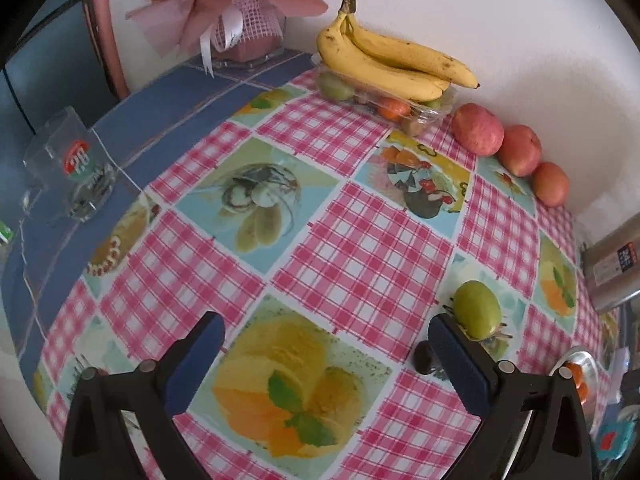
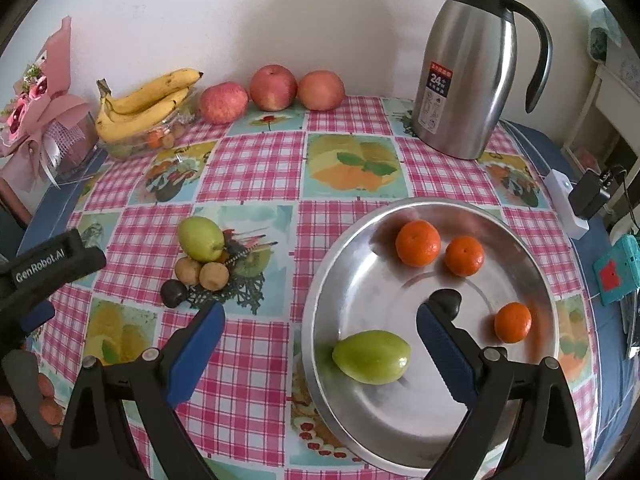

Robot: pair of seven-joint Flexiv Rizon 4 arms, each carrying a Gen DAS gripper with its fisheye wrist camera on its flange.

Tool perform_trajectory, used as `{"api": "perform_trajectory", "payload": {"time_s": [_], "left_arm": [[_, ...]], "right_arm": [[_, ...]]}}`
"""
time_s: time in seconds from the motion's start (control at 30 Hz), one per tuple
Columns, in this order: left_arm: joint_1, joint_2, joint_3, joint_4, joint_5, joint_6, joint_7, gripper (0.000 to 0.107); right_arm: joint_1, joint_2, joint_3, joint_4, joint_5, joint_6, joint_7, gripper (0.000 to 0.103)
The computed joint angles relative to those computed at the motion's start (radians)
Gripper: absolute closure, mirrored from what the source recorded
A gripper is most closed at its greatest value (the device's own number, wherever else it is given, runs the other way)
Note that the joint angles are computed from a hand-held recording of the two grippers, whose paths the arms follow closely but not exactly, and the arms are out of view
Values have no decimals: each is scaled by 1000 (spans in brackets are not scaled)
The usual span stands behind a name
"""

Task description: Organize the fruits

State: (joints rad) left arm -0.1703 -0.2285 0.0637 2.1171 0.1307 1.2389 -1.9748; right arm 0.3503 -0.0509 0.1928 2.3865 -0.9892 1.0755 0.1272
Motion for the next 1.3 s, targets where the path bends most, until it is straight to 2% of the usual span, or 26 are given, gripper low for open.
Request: {"api": "perform_trajectory", "payload": {"time_s": [0.13,0.27,0.43,0.57,0.7,0.87,1.03,1.23,1.3], "left_arm": [[-7,4,8,-11,60,8,28,4],[23,14,-25,14,-5,38,122,4],[24,17,-21,25,-26,77,168,4],[10,17,12,18,14,100,154,4],[48,23,-14,41,-65,117,204,4],[56,21,-8,45,-94,119,219,4],[75,16,-28,59,-164,120,255,4],[52,1,-1,43,-141,96,207,4],[66,-2,-21,51,-174,102,221,4]], "right_arm": [[-13,-1,-14,0,-57,36,74,6],[-7,-17,-7,-19,-30,18,53,6],[13,-32,-2,-42,23,-21,21,6],[25,-40,-4,-65,65,-46,8,6],[32,-48,-10,-94,66,-53,10,6],[39,-71,-20,-130,51,-39,24,6],[49,-109,-31,-154,55,-6,8,6],[54,-152,-46,-166,101,59,-31,6],[59,-165,-48,-176,130,61,-68,6]]}}
